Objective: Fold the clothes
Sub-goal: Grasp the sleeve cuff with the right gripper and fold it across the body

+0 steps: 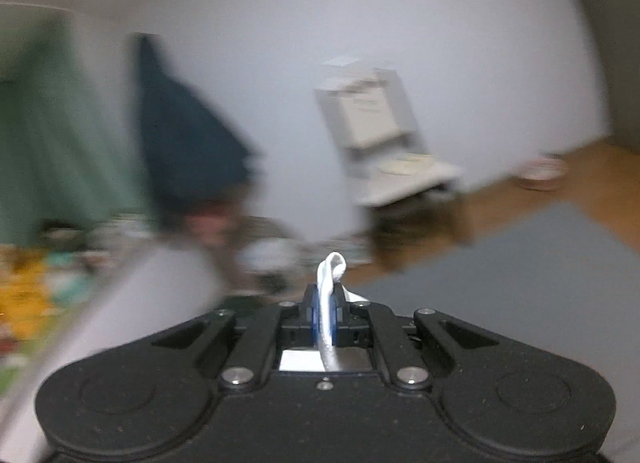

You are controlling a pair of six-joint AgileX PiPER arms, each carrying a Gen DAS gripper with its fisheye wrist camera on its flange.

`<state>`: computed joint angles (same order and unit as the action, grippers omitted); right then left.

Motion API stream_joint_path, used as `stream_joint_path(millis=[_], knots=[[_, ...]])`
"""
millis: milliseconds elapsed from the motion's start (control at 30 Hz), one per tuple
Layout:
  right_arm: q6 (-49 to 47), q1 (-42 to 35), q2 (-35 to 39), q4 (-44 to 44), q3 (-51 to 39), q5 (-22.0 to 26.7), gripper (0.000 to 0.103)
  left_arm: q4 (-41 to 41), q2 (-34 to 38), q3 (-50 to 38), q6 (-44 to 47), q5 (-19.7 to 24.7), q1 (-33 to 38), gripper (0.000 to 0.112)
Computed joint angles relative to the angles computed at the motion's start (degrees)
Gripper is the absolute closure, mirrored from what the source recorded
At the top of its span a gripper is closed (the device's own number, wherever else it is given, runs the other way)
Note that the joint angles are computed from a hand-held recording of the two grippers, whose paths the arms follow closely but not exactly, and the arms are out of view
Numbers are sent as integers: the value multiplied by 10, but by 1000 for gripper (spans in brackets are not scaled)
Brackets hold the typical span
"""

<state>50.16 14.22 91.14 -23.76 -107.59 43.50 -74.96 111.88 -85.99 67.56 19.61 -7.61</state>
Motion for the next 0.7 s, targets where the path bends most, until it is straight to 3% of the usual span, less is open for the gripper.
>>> stream_joint_path(millis=[133, 267, 333, 433, 500, 633, 700], knots=[[54, 136, 53, -22, -18, -69, 97, -29, 43, -58, -100, 120, 58, 9], [173, 217, 112, -47, 48, -183, 97, 7, 85, -124, -246, 168, 102, 9], [234, 252, 141, -73, 78, -212, 97, 57, 99, -155, -287, 183, 108, 10], [247, 287, 189, -86, 75, -202, 97, 124, 114, -192, -313, 202, 106, 9], [276, 319, 214, -113, 57, -178, 97, 115, 122, -205, -310, 221, 109, 9], [208, 354, 271, -97, -31, -89, 97, 95, 140, -236, -314, 259, 113, 9], [178, 360, 295, -62, -73, -71, 97, 108, 137, -238, -316, 257, 109, 9]])
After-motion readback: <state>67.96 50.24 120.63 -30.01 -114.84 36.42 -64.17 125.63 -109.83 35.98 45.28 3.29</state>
